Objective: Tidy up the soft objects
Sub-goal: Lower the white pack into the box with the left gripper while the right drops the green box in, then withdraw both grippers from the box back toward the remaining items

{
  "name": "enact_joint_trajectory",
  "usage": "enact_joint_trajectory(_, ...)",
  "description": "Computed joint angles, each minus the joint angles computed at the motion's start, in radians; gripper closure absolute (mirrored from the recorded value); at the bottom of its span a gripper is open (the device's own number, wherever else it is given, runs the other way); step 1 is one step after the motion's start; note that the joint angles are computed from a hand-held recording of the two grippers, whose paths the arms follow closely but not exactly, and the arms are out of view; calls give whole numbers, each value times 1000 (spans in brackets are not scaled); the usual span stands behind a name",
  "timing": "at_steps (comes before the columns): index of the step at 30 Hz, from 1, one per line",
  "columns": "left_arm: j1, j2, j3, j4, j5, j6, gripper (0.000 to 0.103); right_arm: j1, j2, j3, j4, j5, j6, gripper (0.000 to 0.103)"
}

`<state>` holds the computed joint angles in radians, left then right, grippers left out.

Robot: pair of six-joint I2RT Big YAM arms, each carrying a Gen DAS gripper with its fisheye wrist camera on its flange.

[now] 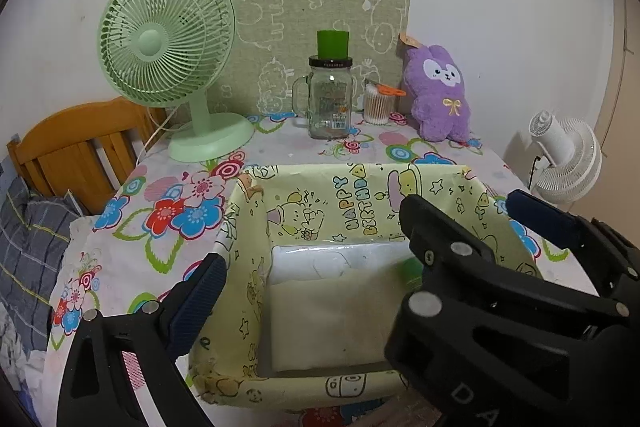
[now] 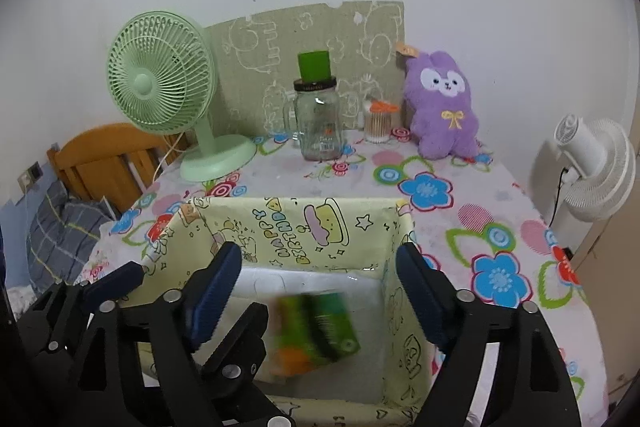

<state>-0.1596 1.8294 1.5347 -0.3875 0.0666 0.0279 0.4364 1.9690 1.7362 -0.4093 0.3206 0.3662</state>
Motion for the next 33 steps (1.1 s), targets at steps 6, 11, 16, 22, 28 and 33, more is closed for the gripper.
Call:
enact_joint_trajectory(6, -2, -41, -44, 38, -28, 1, 0, 10, -17, 1, -32, 16, -4, 14)
enact_joint_trajectory(11, -4, -77, -79, 66, -40, 13, 0, 23, -50, -29, -30, 37, 0, 12)
enact_joint_trajectory(16, -5, -117, -120, 93, -33, 17, 0, 36, -91, -70, -12, 64, -2, 9)
enact_joint_trajectory(22, -8, -162, -162, 104, -24, 21, 0, 51, -137, -114, -6, 87, -5, 9)
enact_joint_trajectory(28, -7, -210, -211, 116, -8, 22, 0, 71, -183, -161, 10, 124, -34, 8)
enact_joint_trajectory(33, -6, -246, -253, 130, 4, 26, 0, 87, -220, -205, 21, 139, -28, 8)
